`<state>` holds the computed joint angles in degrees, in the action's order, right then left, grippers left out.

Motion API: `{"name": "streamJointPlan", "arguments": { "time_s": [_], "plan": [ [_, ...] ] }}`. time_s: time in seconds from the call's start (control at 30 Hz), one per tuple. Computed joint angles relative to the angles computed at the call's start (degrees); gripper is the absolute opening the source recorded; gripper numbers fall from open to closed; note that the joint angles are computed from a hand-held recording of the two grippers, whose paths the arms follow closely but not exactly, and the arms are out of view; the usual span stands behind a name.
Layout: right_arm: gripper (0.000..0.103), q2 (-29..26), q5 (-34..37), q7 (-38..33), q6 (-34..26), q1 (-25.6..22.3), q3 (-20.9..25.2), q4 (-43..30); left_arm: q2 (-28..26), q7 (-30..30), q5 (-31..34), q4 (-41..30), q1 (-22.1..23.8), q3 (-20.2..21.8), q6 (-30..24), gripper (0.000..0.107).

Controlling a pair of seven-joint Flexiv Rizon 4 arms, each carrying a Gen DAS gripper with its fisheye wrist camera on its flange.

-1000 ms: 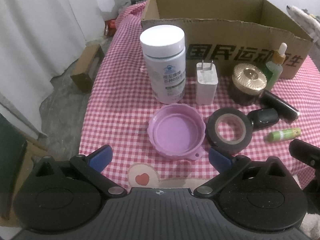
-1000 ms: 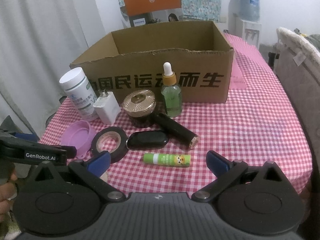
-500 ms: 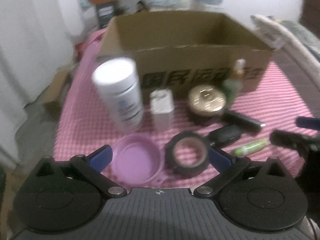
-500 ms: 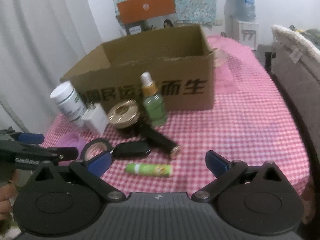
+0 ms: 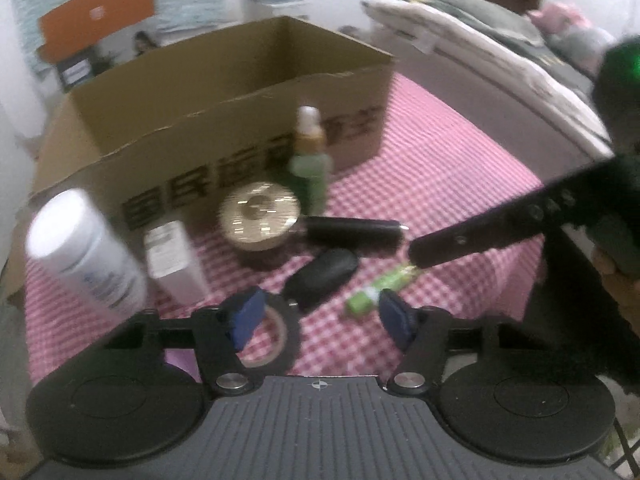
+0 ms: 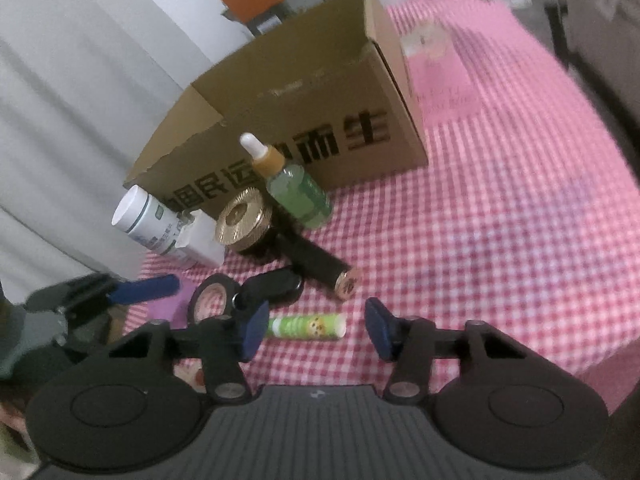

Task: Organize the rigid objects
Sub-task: 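Lower the right tool onto the green lip balm tube and close it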

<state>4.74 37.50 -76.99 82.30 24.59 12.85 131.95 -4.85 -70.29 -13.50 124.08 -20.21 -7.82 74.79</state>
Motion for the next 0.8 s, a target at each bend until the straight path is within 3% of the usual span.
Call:
{"name": "streamJointPlan", "arguments": {
  "time_s": [0.1,0.27,0.47,0.6,0.8],
  "plan": [
    [0.043,0.24,10.72,-5.66,-6.0,0.36,-2.4,-3.04,-0.62,4.29,-3.47,-0.11,-0.07,-1.27,-0.44,0.05],
    [0.03,-1.25,18.63,-9.2,-9.48,-1.84,-2.23,-5.52,-2.22,8.74,-5.48,-1.43,-0.52,-2.16,-1.35,0.038],
    [0.026,-3.39,19.1,-8.48,-6.66,-3.39,-0.19,-6.65,-3.47,9.95,-5.56,-3.03,-0.66,-2.41,-3.87,0.024],
    [0.026,-3.87,19.88,-9.04,-5.79,-4.16,0.66,-6.92,-3.13,11.53,-7.49,-2.86,-0.7,-2.66,-6.66,0.022],
    [0.026,-5.76,20.34,-9.0,-4.89,-4.8,1.48,-8.3,-3.89,6.75,-0.02,-3.51,-1.95,-0.77,-2.33,0.022]
  ]
}}
